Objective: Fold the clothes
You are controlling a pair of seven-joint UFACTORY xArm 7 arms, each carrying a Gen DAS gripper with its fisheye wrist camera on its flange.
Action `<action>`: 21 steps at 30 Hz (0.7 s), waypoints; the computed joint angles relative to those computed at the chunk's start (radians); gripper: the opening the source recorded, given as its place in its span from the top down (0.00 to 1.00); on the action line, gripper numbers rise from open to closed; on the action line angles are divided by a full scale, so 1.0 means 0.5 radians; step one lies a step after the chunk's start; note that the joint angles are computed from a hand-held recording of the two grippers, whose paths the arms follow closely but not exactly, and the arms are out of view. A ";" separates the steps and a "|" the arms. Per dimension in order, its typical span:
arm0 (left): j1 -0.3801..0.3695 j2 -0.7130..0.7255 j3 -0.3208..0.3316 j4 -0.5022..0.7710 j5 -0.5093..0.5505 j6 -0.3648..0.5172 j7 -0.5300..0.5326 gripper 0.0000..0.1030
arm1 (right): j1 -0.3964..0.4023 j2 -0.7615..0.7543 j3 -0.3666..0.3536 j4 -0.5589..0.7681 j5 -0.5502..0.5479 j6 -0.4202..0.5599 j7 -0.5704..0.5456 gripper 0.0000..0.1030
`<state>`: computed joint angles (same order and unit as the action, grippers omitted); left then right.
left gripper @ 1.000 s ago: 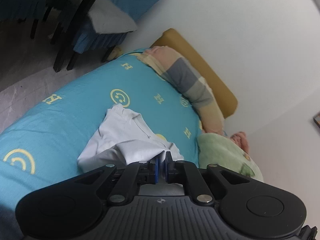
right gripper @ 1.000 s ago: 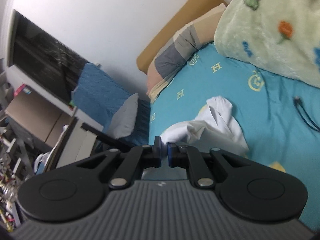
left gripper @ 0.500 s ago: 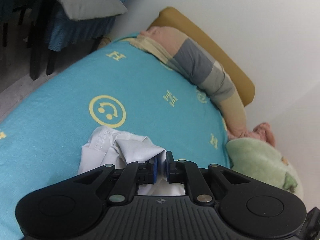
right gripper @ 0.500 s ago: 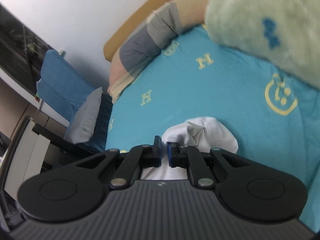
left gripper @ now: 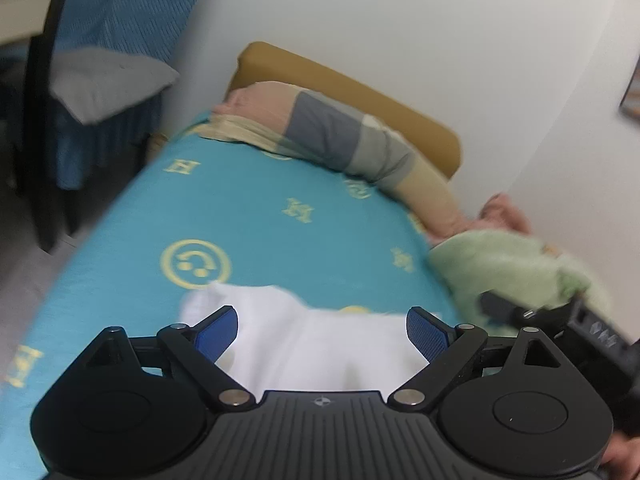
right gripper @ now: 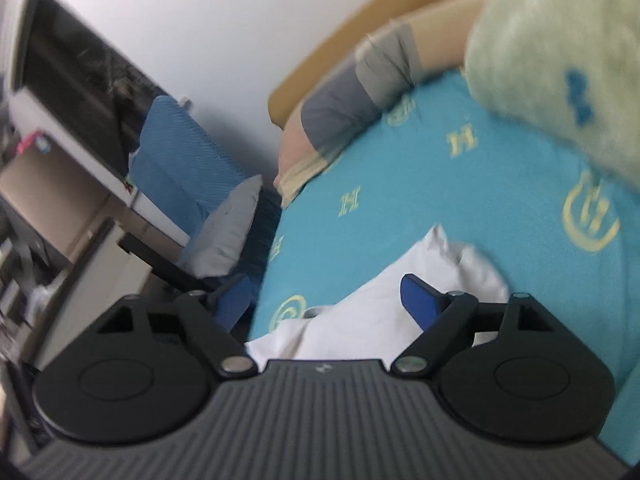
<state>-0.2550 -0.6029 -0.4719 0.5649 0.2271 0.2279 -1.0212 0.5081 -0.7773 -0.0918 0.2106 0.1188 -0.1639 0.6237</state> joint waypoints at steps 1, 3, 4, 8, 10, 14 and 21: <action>0.037 0.008 -0.039 0.011 0.028 0.041 -0.008 0.10 | -0.068 -0.009 0.057 -0.004 -0.033 0.020 -0.035 0.18; 0.123 0.048 -0.120 0.038 0.102 0.108 -0.044 0.13 | -0.180 0.021 0.140 0.003 -0.083 0.092 -0.098 0.25; 0.166 0.078 -0.153 0.050 0.139 0.136 -0.075 0.16 | -0.224 0.052 0.169 0.007 -0.093 0.120 -0.116 0.27; 0.226 0.234 -0.154 0.061 0.227 0.086 -0.189 0.25 | -0.243 0.224 0.137 0.003 -0.067 0.101 -0.136 0.38; 0.251 0.304 -0.156 0.078 0.285 0.063 -0.239 0.28 | -0.273 0.300 0.165 0.014 -0.062 0.059 -0.136 0.46; 0.323 0.395 -0.181 0.098 0.440 0.032 -0.368 0.39 | -0.397 0.462 0.305 0.068 -0.094 -0.019 -0.141 0.65; 0.373 0.396 -0.194 0.116 0.666 -0.021 -0.590 0.92 | -0.814 0.494 0.796 0.111 -0.103 -0.066 -0.095 0.92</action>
